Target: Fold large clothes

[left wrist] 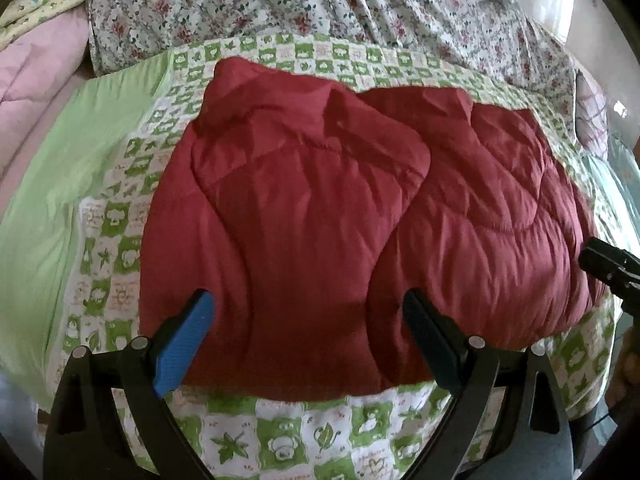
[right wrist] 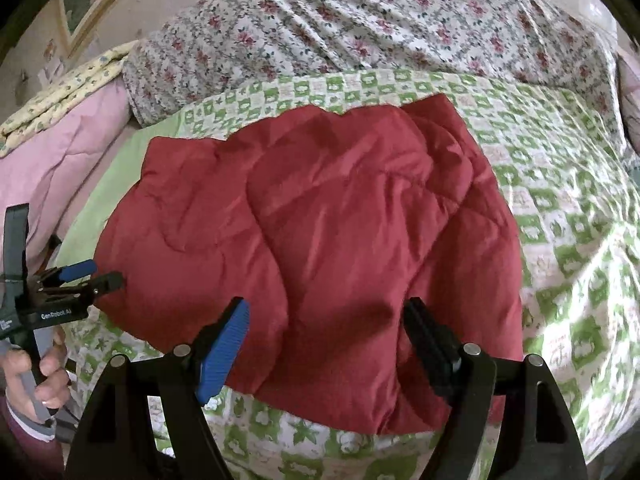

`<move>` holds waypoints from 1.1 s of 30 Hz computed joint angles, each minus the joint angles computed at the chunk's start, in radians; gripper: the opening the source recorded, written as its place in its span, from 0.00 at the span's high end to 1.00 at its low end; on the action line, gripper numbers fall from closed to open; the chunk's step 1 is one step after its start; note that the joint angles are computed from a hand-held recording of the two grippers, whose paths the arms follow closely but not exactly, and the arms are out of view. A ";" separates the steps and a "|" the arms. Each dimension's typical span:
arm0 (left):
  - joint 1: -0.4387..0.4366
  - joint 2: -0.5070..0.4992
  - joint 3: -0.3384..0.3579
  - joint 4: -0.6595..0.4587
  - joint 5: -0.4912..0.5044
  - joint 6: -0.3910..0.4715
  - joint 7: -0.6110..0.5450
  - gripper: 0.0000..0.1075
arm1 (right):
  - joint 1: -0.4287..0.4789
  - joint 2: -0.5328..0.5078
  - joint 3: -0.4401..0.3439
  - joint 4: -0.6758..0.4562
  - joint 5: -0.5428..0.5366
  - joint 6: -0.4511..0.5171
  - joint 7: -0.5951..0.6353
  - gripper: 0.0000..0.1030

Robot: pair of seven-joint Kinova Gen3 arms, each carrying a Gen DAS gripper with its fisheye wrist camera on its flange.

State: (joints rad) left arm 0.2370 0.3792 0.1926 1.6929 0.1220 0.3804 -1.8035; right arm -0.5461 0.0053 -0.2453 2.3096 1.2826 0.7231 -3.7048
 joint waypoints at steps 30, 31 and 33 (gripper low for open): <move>0.070 0.171 -0.059 -0.230 -0.071 0.088 0.118 0.06 | 0.147 0.101 0.103 -0.015 0.170 -0.164 -0.081 0.20; 0.071 0.169 -0.060 -0.227 -0.072 0.086 0.122 0.06 | 0.145 0.098 0.099 -0.013 0.170 -0.159 -0.086 0.20; 0.064 0.157 -0.052 -0.212 -0.071 0.079 0.118 0.06 | 0.141 0.082 0.092 -0.010 0.158 -0.149 -0.088 0.20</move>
State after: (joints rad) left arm 0.3008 0.5359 0.1404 1.4806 0.0507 0.4593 -1.6854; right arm -0.4047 0.0870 -0.1529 2.3000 1.4402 0.5739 -3.7924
